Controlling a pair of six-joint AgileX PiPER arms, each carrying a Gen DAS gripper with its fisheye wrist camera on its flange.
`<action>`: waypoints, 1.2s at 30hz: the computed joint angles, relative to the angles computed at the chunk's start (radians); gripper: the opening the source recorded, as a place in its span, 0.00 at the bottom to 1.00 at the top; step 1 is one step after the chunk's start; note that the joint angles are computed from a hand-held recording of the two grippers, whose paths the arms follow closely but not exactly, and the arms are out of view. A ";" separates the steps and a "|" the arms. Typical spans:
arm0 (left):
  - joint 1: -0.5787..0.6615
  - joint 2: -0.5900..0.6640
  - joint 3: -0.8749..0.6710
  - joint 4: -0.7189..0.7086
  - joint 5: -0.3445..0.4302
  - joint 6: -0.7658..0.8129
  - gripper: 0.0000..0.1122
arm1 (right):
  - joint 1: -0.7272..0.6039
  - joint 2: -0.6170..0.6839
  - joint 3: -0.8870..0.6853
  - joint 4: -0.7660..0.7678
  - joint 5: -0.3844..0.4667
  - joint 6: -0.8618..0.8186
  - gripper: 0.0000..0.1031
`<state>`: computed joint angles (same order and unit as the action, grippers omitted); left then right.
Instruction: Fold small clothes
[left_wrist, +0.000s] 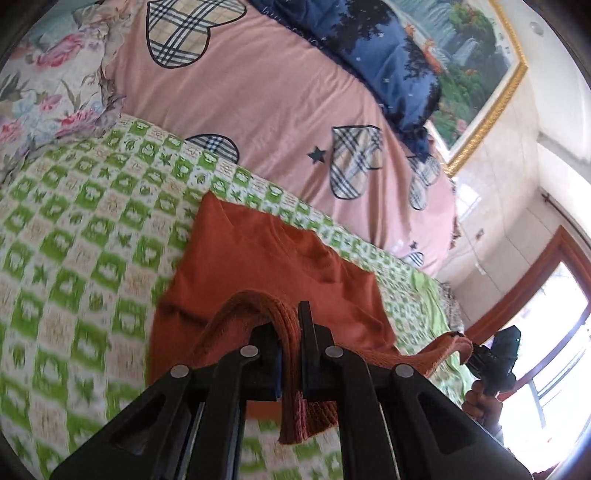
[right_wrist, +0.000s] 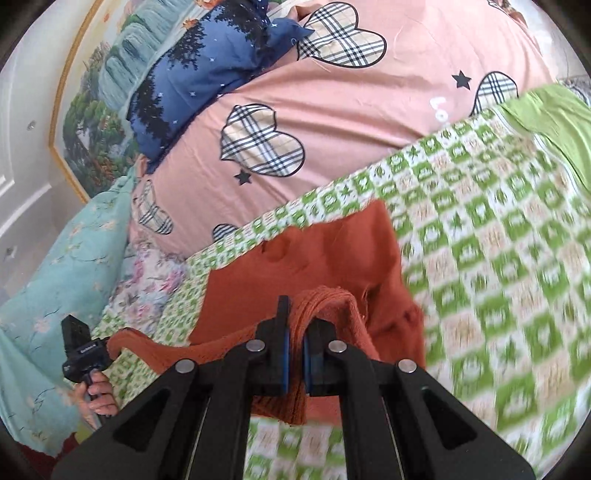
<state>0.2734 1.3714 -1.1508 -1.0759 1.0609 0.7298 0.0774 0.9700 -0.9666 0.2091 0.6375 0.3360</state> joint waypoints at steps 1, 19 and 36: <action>-0.027 0.036 -0.039 0.013 -0.024 -0.029 0.04 | -0.031 0.048 -0.026 0.035 -0.010 -0.042 0.06; -0.236 0.799 -0.782 0.358 -0.143 -0.479 0.07 | -0.240 0.633 -0.307 0.213 0.005 -0.239 0.13; -0.396 0.812 -0.805 0.456 -0.102 -0.428 0.18 | 0.002 0.767 -0.517 -0.283 0.142 -0.064 0.18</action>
